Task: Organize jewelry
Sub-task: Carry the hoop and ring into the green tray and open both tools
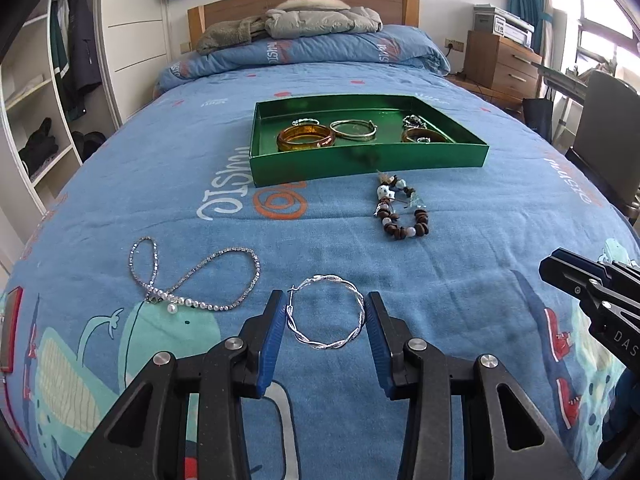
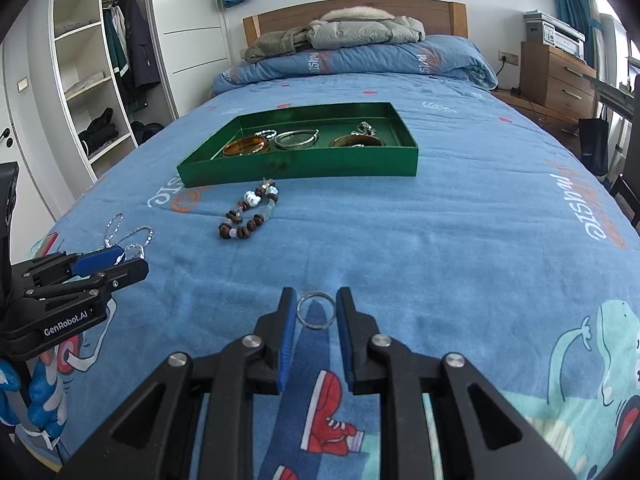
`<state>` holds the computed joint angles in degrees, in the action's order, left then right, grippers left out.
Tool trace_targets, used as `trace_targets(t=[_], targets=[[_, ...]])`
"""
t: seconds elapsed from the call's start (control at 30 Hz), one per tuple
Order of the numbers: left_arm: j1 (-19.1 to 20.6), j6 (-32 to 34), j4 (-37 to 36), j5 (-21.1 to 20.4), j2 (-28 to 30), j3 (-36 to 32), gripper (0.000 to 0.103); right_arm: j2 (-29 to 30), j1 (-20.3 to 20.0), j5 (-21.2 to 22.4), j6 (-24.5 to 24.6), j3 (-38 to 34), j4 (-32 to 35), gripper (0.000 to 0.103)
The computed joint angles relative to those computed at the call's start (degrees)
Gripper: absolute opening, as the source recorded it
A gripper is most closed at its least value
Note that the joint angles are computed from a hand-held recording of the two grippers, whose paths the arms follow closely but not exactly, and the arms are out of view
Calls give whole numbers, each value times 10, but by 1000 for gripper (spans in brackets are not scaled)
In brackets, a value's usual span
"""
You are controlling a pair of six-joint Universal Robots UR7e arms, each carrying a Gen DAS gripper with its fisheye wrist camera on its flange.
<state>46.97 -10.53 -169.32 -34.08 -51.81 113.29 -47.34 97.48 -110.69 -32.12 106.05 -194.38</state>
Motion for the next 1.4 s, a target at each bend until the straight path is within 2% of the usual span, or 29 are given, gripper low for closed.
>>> trace_targets(t=[0.57,0.93,1.13,1.4], targets=[[-113,-40,10,58,-69,79,40,-107,39,5,12,120,-83,19],[-155,-64,29,80,-101,109,40,-156,56,3,9,168,-117,19],[-152,-40,8,76,-99,102,40,-158,65,3,3,163,-116,19],[-93,31,-34,49,-69,45,40,-124,60,6,-11,102,-81,19]])
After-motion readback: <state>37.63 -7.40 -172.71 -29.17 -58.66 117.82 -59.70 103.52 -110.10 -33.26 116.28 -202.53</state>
